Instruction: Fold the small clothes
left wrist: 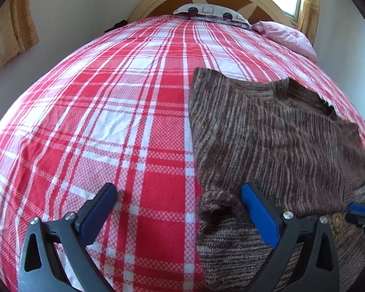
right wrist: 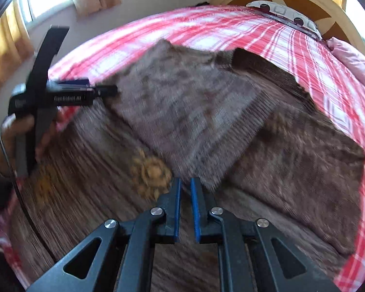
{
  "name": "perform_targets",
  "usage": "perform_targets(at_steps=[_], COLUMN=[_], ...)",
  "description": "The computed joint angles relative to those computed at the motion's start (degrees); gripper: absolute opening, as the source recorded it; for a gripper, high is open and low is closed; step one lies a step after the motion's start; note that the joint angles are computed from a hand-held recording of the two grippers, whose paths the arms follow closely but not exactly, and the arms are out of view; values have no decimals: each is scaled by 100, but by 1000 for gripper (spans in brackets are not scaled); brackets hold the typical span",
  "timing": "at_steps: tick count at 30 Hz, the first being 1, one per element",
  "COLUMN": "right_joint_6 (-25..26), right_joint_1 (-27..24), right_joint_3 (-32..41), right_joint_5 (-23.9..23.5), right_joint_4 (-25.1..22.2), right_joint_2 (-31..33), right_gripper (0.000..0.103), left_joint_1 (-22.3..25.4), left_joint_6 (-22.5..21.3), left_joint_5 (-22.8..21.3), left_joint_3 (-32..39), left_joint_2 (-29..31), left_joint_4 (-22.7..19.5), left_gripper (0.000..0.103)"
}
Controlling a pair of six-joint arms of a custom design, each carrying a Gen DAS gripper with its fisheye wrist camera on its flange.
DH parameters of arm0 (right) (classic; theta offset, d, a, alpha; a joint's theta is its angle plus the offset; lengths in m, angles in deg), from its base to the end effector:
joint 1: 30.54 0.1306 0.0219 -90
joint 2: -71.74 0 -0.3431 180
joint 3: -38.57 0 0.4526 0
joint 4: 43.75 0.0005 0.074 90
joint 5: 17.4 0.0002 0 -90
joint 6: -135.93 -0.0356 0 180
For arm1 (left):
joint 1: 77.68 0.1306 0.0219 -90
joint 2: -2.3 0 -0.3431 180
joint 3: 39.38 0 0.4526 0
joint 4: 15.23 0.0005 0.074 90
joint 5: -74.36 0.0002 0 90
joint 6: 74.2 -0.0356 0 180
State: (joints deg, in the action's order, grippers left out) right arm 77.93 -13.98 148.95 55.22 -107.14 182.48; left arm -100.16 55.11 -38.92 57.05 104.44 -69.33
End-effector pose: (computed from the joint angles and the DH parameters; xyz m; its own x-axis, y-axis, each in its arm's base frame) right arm 0.6140 0.1931 0.3517 -0.5178 -0.6816 -0.5170 -0.7936 0.6084 -0.0072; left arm 0.5576 -0.2161 0.3287 -0.7241 -0.3301 -0.6055 -0.3763 0.9249 -0.0543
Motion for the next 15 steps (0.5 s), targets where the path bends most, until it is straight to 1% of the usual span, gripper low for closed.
perform_targets(at_steps=[2, 3, 4, 5, 6, 7, 11, 12, 13, 15], right_joint_6=[60, 41, -9, -50, -28, -4, -7, 25, 37, 19], right_joint_1=[14, 2, -24, -8, 30, 28, -78, -139, -204, -375], right_joint_3=[-170, -234, -217, -114, -71, -223, -590, -765, -918, -1186], right_joint_5=[130, -4, -184, -85, 116, 78, 33, 28, 43, -29], right_joint_4=[238, 354, 343, 198, 113, 315, 381, 423, 465, 493], right_joint_2=[-160, -218, -189, -73, 10, -107, -462, -614, -744, -959], right_gripper=[9, 9, 9, 9, 9, 9, 9, 12, 17, 50], left_joint_1=[21, 37, 38, 27, 7, -5, -73, -102, -147, -258], left_joint_6=[26, 70, 90, 102, 98, 102, 293, 345, 415, 528], left_joint_5=[60, 109, 113, 78, 17, -19, -17, -29, -56, -47], left_joint_3=[-34, -82, -90, -78, -62, -85, -293, -325, -376, -516], left_joint_2=[-28, -64, -71, -62, -52, -75, -280, -319, -375, -532], left_joint_4=[13, 37, 27, -5, -40, -25, -27, -62, -96, -192], left_gripper=[103, 103, 103, 103, 103, 103, 103, 103, 103, 103])
